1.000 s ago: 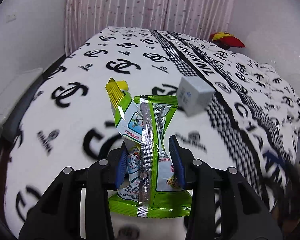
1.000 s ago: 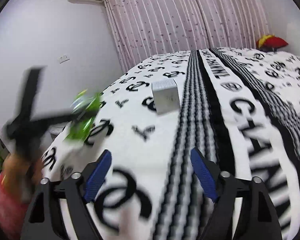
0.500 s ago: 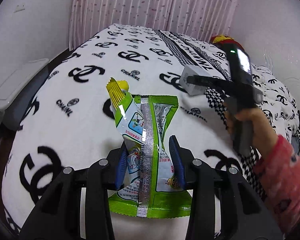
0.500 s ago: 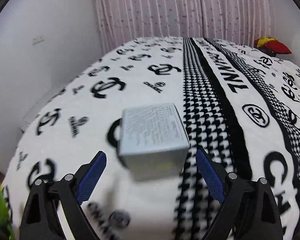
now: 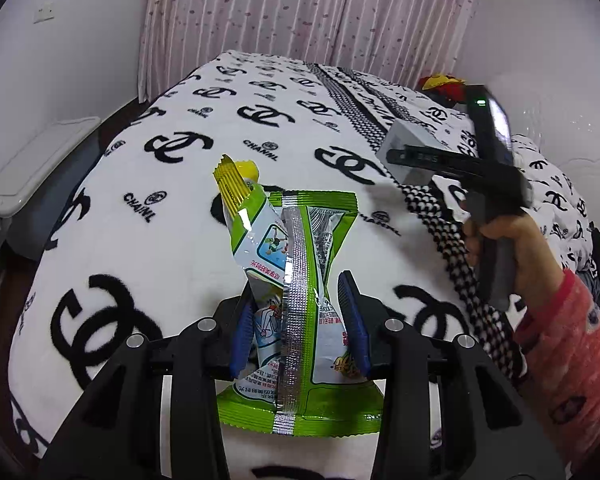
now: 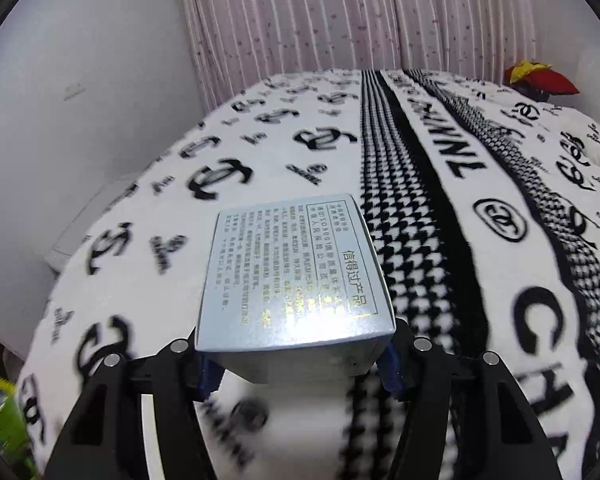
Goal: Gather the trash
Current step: 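Grasp the white square box with the right gripper while the left holds the bag, then drop the green bag and white box into the orange bucket, opening both grippers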
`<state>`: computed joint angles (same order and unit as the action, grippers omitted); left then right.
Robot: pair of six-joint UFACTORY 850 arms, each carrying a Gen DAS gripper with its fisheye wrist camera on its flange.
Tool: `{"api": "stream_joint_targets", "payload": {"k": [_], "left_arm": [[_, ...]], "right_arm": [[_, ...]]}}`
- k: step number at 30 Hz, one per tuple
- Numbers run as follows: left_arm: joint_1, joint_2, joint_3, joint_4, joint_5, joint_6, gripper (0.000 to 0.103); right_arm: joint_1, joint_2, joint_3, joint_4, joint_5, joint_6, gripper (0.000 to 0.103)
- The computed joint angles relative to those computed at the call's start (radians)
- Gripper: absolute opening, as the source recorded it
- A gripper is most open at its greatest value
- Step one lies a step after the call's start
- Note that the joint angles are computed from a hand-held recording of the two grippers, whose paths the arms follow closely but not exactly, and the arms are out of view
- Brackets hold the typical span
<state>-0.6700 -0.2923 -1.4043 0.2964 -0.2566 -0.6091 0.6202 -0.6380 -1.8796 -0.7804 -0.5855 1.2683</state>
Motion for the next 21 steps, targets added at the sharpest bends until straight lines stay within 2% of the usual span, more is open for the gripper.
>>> {"api": "stream_joint_targets", "payload": {"k": [5,8,11,18,21], "left_arm": [[-0.026,0.052,0.046,0.099,0.001,-0.092,0.039],[-0.046,0.098,0.09,0.167,0.002,-0.156,0.039],[-0.064,0.151,0.143,0.161,0.006,-0.154,0.039],[-0.116,0.274,0.281,0.351,-0.002,-0.338,0.039],[-0.133,0.317,0.341,0.383,0.0,-0.378,0.039]], "right_arm": [[0.069,0.149,0.177,-0.127,0.036,0.129,0.06],[0.134,0.254,0.3,-0.235,0.049,0.249,0.06],[0.202,0.328,0.385,-0.313,0.029,0.337,0.06],[0.357,0.431,0.521,-0.434,-0.044,0.501,0.06],[0.419,0.449,0.567,-0.464,-0.075,0.568,0.06]]}}
